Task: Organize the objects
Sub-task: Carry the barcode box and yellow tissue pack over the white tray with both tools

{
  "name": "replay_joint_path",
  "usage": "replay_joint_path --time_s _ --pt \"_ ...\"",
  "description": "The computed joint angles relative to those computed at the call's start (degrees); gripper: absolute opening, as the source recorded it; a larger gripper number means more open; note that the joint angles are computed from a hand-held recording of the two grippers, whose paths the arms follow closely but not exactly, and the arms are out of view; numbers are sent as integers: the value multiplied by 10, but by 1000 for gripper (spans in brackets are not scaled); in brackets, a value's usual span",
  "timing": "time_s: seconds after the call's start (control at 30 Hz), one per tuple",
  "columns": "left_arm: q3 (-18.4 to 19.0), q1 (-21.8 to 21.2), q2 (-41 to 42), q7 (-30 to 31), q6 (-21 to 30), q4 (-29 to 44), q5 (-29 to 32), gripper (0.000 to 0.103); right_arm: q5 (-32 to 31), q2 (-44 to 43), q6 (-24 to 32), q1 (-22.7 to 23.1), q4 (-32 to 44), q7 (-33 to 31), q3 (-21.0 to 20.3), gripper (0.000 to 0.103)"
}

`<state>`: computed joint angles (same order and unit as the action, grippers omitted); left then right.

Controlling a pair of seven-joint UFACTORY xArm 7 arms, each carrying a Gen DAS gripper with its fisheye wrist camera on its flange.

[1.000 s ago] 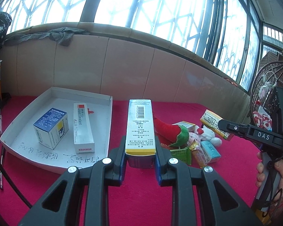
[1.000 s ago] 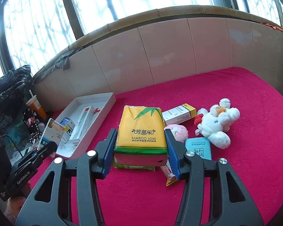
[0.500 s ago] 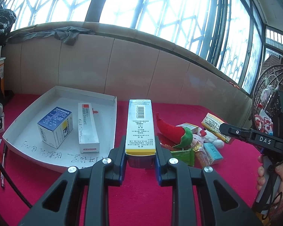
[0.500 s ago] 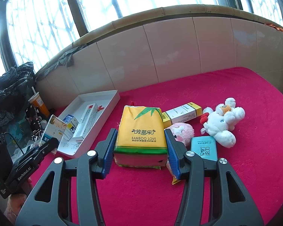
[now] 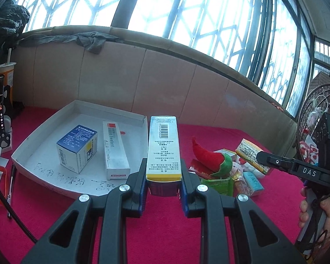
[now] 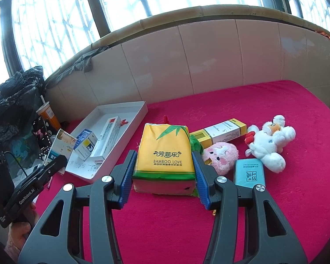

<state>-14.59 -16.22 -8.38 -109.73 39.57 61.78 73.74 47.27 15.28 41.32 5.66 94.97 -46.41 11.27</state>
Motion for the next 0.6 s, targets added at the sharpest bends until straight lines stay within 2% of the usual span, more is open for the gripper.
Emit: replay_joint_path --time_s 0.6 --pt "-11 25 -44 -38 -6 -47 5 23 -9 -8 -1 22 -5 -10 7 49"
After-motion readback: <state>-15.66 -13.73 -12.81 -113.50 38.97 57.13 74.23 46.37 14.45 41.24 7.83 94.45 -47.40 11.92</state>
